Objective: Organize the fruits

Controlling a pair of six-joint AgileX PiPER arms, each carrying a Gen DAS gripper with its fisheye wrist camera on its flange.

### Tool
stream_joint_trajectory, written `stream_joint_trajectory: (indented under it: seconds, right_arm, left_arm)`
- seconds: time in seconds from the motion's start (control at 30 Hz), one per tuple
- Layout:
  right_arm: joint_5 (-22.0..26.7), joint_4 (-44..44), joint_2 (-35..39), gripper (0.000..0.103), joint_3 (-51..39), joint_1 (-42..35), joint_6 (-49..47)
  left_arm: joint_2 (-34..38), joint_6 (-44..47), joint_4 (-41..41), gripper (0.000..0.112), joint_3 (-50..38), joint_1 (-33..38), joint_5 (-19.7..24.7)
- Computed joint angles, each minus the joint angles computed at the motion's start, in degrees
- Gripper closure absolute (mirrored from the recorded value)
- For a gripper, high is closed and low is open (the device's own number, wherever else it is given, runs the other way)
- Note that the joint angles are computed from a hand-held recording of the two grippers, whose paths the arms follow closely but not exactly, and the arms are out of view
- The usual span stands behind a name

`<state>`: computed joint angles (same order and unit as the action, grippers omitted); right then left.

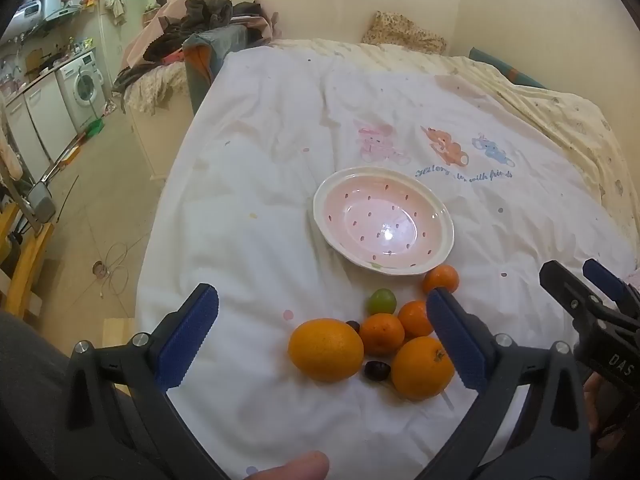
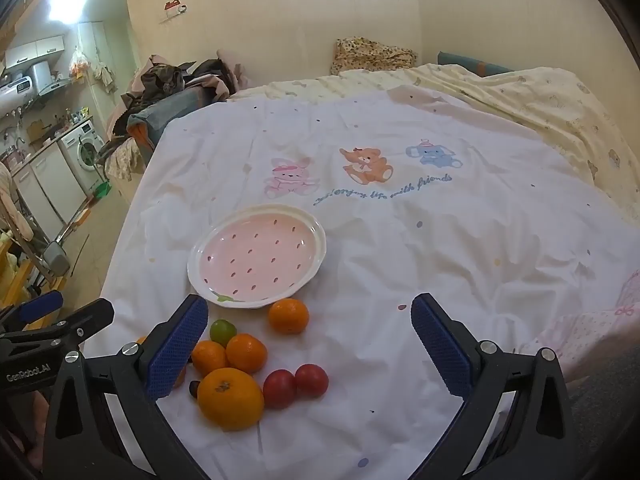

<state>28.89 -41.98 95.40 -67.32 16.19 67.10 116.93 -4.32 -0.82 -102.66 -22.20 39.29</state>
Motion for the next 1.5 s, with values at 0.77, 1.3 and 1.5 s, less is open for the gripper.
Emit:
stream_joint_trajectory:
  seconds: [0.77,1.3,1.5]
  right_arm:
    - [0.1,0.4,0.5,0.0,-0.5,-0.2,-0.5]
    - [0.3,-0.8,0.4,0.0,-0.4,-0.1,0.4]
    - [0.2,-1.0,0.4,0.0,-0.2,0.0,0.7]
  left_arm:
    - [-0.1,-1.3,1.5,0.01,0.1,0.2,-0.5]
    - [0.1,-1.1,0.9,0.01,-0.3,0.2,-0.3]
    - [-0.1,-1.8,2.0,0.01,0.2,-0.1,-1.1]
